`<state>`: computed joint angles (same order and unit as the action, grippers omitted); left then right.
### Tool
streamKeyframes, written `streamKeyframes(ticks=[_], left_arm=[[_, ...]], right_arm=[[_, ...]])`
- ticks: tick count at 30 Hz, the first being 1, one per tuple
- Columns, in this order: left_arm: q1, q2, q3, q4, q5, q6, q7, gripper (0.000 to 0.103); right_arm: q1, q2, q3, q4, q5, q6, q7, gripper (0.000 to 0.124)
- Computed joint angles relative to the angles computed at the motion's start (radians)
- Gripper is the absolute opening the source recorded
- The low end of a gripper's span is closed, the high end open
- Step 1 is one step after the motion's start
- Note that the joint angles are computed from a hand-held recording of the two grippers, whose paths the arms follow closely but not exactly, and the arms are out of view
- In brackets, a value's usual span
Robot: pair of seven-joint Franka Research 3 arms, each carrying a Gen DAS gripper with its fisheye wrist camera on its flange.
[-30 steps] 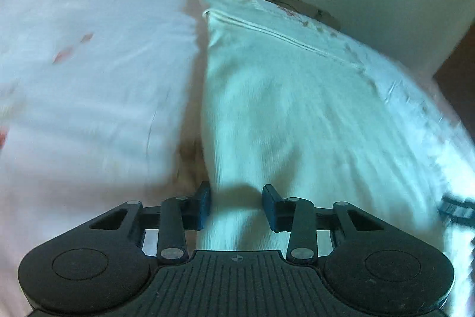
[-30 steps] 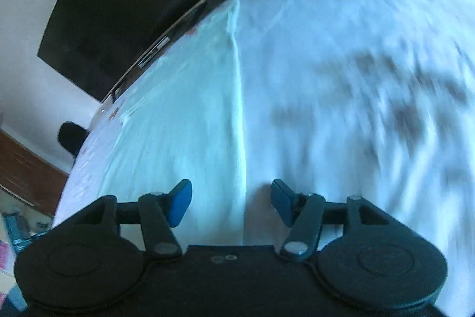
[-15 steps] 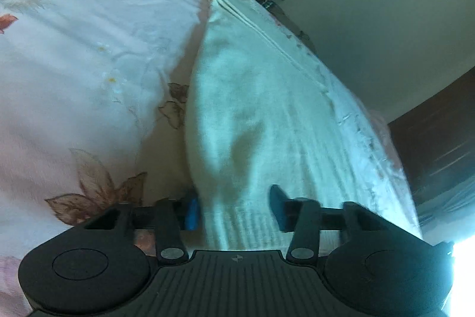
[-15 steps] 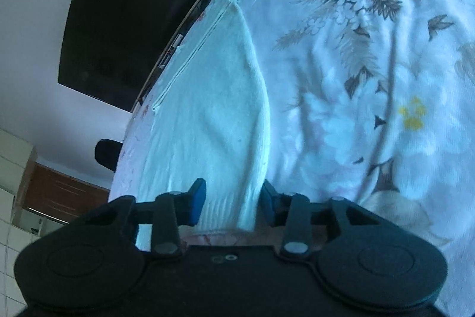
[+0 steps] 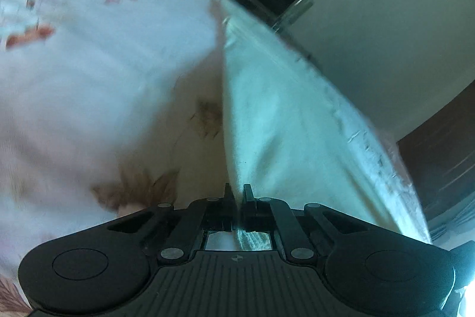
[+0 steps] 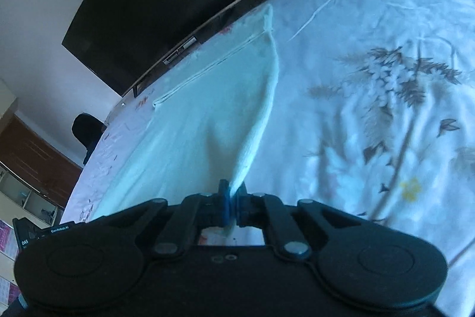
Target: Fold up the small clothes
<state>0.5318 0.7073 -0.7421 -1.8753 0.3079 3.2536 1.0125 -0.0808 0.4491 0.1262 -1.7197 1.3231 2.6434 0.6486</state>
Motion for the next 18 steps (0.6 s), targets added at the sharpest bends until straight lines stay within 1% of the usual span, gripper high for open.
streamKeyframes(ticks=[1, 3, 4, 5, 9, 11, 15, 18], left_arm=[[-0.025, 0.006, 0.026, 0.004, -0.003, 0.017, -0.004, 0.004], [-0.014, 0.018, 0.015, -0.001, -0.004, 0.043, -0.034, 0.004], [-0.012, 0.017, 0.016, -0.003, 0.005, 0.048, -0.045, 0.004], [-0.01, 0.018, 0.016, -0.006, 0.015, 0.056, -0.056, 0.004], [0.007, 0.03, 0.006, -0.017, 0.038, 0.096, -0.132, 0.004], [0.033, 0.039, -0.021, -0.02, 0.059, 0.107, -0.169, 0.004], [-0.002, 0.033, 0.007, 0.034, 0.079, 0.141, -0.231, 0.004], [-0.029, 0.026, 0.029, 0.097, 0.115, 0.119, -0.252, 0.004]], right_arm=[[0.004, 0.013, -0.005, 0.006, -0.014, 0.003, 0.014, 0.005], [0.037, 0.054, -0.035, 0.027, -0.129, 0.021, 0.133, 0.005], [0.026, 0.068, -0.023, 0.028, -0.129, 0.023, 0.138, 0.005], [0.008, 0.064, 0.0, 0.019, -0.096, 0.033, 0.113, 0.005], [0.003, 0.07, 0.015, 0.038, -0.112, 0.053, 0.105, 0.005], [0.002, 0.081, 0.024, 0.068, -0.119, 0.062, 0.098, 0.005], [0.001, 0.095, 0.044, 0.138, -0.134, 0.094, 0.051, 0.005], [-0.007, 0.107, 0.059, 0.19, -0.136, 0.103, 0.02, 0.005]])
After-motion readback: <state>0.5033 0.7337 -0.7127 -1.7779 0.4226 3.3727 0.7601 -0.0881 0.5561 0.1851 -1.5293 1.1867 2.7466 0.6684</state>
